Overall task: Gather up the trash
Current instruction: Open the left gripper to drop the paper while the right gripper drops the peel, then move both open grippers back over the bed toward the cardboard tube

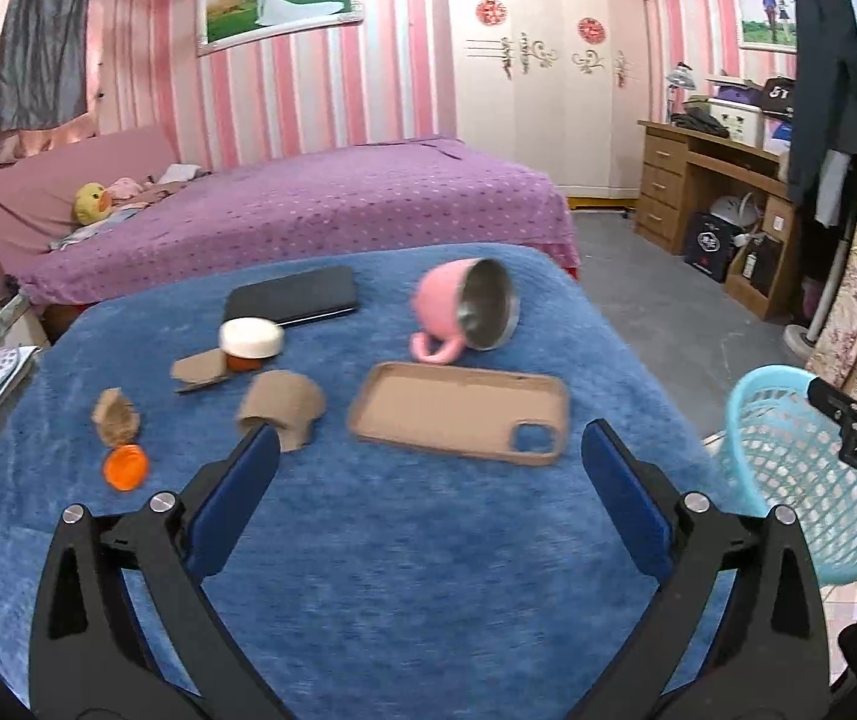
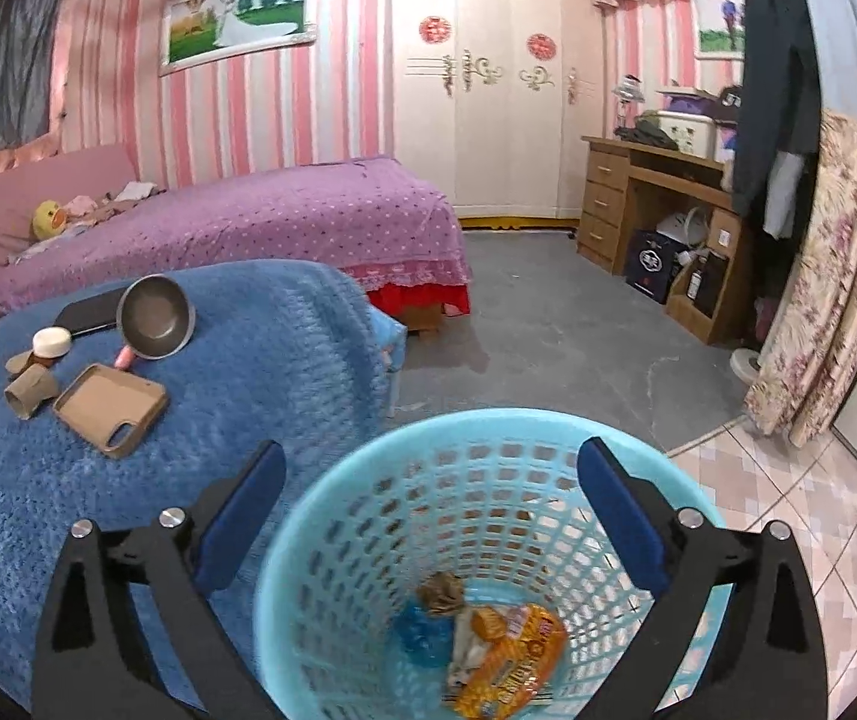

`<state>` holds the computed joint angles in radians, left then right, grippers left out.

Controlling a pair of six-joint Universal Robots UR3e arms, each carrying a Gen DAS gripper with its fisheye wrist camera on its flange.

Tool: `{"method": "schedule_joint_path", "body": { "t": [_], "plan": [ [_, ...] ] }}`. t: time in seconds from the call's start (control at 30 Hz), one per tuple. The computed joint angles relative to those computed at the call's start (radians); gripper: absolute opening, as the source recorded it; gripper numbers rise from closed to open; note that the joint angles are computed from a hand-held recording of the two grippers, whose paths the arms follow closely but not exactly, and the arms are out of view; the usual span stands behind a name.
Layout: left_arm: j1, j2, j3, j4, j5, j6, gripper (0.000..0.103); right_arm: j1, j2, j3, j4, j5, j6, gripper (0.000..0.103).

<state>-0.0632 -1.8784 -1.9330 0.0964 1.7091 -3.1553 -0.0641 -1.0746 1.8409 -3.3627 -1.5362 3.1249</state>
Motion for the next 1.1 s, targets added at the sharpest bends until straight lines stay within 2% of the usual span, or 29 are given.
{"method": "schedule_joint_path", "body": {
  "t": [0.23, 0.43, 0.67, 0.93, 1.1],
  "plan": [
    [0.142, 0.030, -0.115, 0.083, -0.070, 0.027, 0.097, 0.106, 0.049, -0.103, 0.067, -0.054, 0.027, 0.097],
    [0.254, 0.051, -0.170, 0.096, -0.149, 0.055, 0.097, 0.180, 0.095, -0.184, 0.106, -0.094, 0.028, 0.097],
    [0.357, 0.051, -0.199, 0.100, -0.201, 0.071, 0.097, 0.243, 0.147, -0.277, 0.164, -0.114, 0.052, 0.097],
    [0.445, 0.048, -0.208, 0.110, -0.223, 0.079, 0.097, 0.316, 0.219, -0.411, 0.215, -0.137, 0.088, 0.097],
    [0.477, 0.036, -0.211, 0.117, -0.236, 0.095, 0.097, 0.362, 0.285, -0.495, 0.250, -0.166, 0.067, 0.097]
  ]
}}
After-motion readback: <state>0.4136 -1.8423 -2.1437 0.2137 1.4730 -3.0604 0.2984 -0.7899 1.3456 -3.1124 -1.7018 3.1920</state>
